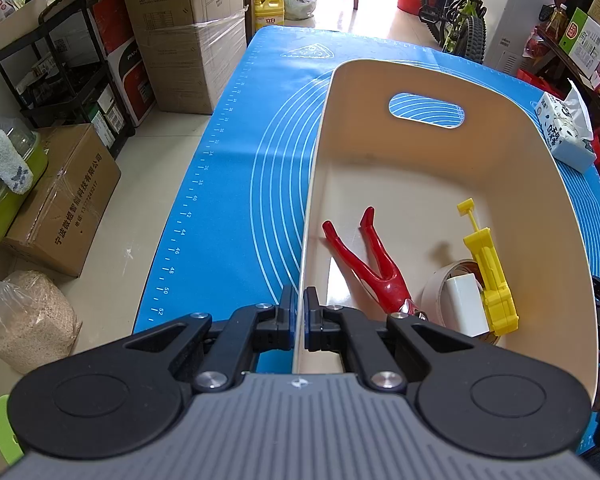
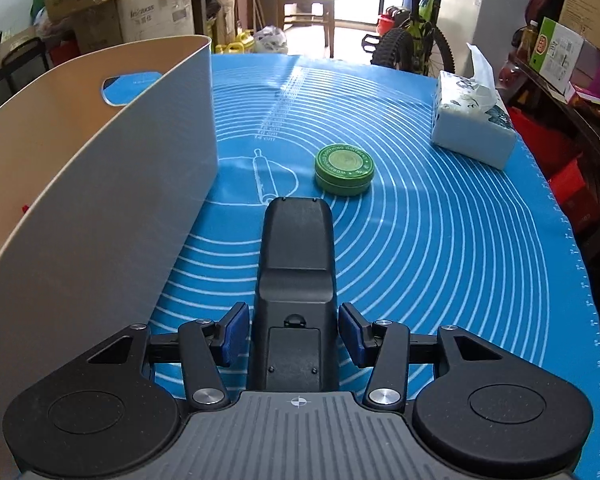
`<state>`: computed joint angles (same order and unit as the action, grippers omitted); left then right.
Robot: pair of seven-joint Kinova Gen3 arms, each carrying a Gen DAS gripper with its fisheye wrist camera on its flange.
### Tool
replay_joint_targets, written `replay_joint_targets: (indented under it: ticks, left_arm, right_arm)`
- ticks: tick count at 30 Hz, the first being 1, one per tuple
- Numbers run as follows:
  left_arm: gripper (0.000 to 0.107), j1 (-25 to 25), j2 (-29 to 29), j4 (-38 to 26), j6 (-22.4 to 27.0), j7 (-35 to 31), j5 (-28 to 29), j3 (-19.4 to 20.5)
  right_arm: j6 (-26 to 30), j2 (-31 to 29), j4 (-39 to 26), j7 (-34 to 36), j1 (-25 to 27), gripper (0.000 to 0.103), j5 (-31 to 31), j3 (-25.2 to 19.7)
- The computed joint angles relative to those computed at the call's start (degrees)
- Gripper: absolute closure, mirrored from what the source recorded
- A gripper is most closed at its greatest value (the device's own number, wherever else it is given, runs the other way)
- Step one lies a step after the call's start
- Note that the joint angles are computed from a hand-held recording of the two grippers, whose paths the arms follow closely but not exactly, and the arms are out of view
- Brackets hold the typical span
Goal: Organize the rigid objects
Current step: 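Grasp the black power bank with the right gripper and lift it, then carry the black power bank into the beige bin and release it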
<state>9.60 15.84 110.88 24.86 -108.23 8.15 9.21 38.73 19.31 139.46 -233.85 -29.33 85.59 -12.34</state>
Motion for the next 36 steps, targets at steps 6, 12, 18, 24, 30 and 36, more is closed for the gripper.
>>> replay_joint_targets:
  ticks: [6,12,18,24,30,36]
  left_arm:
    - [0.102,0.05,0.01,-0.02,0.02,0.02,0.0,-0.06]
    - [0.102,-0.01,-0.01,-0.02,0.03,-0.08,0.03,-0.04]
    - [0.102,-0.11,0.05,-0.16,0.16,-0.22,0.14,-0.03]
    - [0.102,-0.06,0.04,-0.17,0.17,-0.18,0.13,-0.07]
    - [0.102,-0.08,0.05,-0.17,0.18,-0.2,0.14,-0.06]
    - [0.102,-0.26,0.03,-0.24,0.3,-0.38,0.36,0.01]
  right_arm:
    - [6.02,3.49,0.38,-8.33,-2.8,0.042,2.08,-1.36]
    - [10.94,6.07,1.18,-14.12,-5.1,0.05,3.56,-2.8]
    - [12.0,5.91,1.69,-16.81,-5.33,0.05,3.52,-3.4]
    - [13.81,4.84,1.12,-15.4,-7.35,0.05,-0.14,-3.15]
    - [15.32,1.31,1.24,-12.32,-9.09,0.05,-2.87,-2.69]
    - [16.52,-3.09,1.12,-8.23,-10.31,0.05,-5.75,-2.83]
